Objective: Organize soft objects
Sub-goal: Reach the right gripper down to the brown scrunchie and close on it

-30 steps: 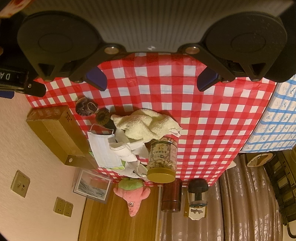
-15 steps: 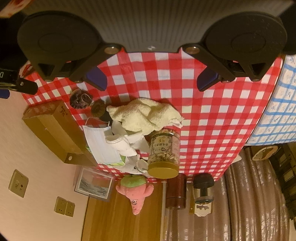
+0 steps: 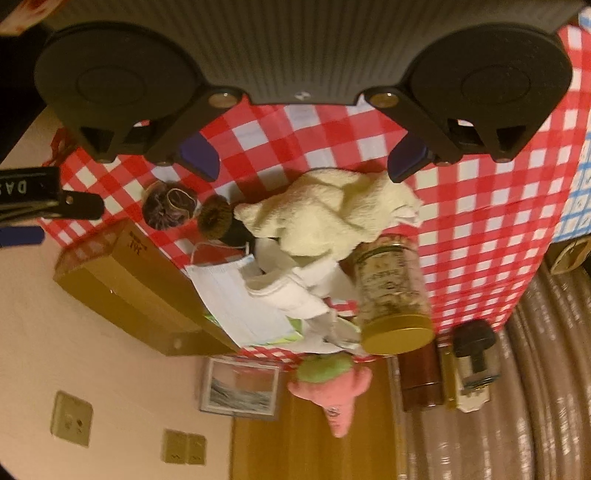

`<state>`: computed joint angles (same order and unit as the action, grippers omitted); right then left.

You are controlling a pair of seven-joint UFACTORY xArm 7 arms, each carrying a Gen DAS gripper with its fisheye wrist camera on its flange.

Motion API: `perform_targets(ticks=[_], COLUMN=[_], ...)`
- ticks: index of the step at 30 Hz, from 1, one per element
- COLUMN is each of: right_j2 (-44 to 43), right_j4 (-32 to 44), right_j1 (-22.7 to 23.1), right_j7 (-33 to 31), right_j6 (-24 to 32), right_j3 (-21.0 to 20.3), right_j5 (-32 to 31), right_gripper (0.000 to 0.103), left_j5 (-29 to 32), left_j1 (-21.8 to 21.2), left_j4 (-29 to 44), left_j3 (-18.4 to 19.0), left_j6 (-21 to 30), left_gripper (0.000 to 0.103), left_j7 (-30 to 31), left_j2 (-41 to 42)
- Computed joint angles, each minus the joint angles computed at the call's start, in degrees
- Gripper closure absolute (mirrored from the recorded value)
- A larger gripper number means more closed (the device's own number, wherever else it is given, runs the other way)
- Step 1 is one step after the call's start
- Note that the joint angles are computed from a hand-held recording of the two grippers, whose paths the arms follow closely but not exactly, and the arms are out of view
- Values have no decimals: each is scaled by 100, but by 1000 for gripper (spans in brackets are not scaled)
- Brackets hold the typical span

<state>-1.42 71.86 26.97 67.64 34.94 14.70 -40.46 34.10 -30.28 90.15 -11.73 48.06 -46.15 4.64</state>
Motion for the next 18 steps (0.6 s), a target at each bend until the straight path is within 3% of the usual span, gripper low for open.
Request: perform_targets(ticks=[8, 10, 13, 18], right_j2=[515, 642, 877, 1079], right_j4=[159, 234, 489, 571], right_j1=[46, 98, 227, 270], right_j7=[-84, -90, -209, -469], right_j6=[-373, -398, -26, -342], right_j3=[-236, -305, -385, -516], right_j5=[-201, -275, -263, 120], right_gripper=[1, 46, 48, 47], left_j5=[119, 177, 83, -49], left_j1=[-56, -94, -101, -80], left_j4=[174, 207, 256, 186], left_j3=[156, 219, 291, 382], left_j6=[-564, -646, -745, -913], left_gripper=[9, 9, 9, 9], left_j7=[510, 573, 713, 845], left_j2=[475, 559, 670, 705])
